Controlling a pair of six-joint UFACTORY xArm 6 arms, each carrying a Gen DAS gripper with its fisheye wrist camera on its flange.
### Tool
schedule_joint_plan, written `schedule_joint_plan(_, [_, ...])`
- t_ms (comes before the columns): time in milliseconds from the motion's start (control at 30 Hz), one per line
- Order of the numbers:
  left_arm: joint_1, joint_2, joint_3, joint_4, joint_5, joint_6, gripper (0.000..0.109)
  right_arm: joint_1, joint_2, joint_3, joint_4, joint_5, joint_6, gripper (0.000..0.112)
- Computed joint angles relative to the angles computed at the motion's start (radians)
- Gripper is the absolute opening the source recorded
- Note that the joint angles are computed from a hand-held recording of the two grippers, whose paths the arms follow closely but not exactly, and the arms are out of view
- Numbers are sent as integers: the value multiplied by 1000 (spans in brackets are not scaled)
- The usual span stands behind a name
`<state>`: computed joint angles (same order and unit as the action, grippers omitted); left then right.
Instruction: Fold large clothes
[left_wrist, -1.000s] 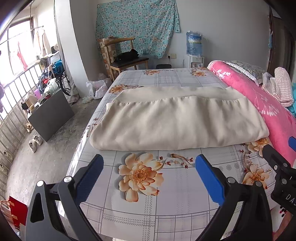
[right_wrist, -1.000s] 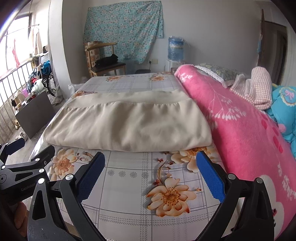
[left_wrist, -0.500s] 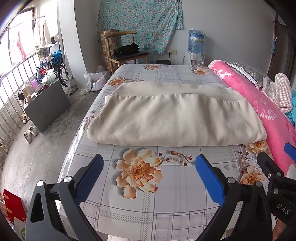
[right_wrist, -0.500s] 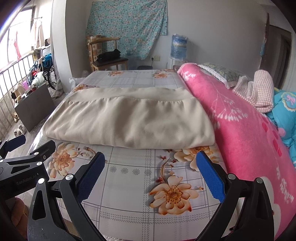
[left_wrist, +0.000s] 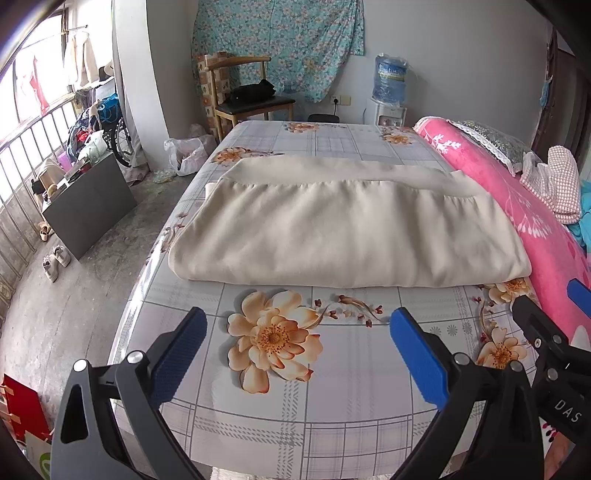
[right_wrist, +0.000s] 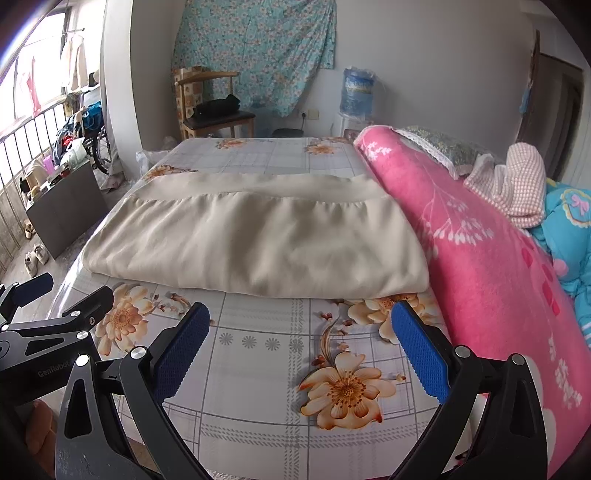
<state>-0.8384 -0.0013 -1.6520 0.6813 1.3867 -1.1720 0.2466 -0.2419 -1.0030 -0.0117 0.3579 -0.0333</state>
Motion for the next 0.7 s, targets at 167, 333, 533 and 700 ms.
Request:
schedule_joint_plan(167, [2, 4, -2, -8, -3, 6, 98, -3, 2, -1, -5, 5, 1, 95])
schedule_joint_plan(333, [2, 7, -3, -17, -6, 11, 98, -4, 2, 1, -6, 4, 0, 95])
schedule_joint_plan(533, [0, 10, -7, -20, -5, 13, 98, -7, -1, 4, -1, 4, -1, 95])
schedule_joint_plan(700, [-1, 11, -9, -20, -2, 12, 98, -7, 0, 4, -1, 3, -2, 95])
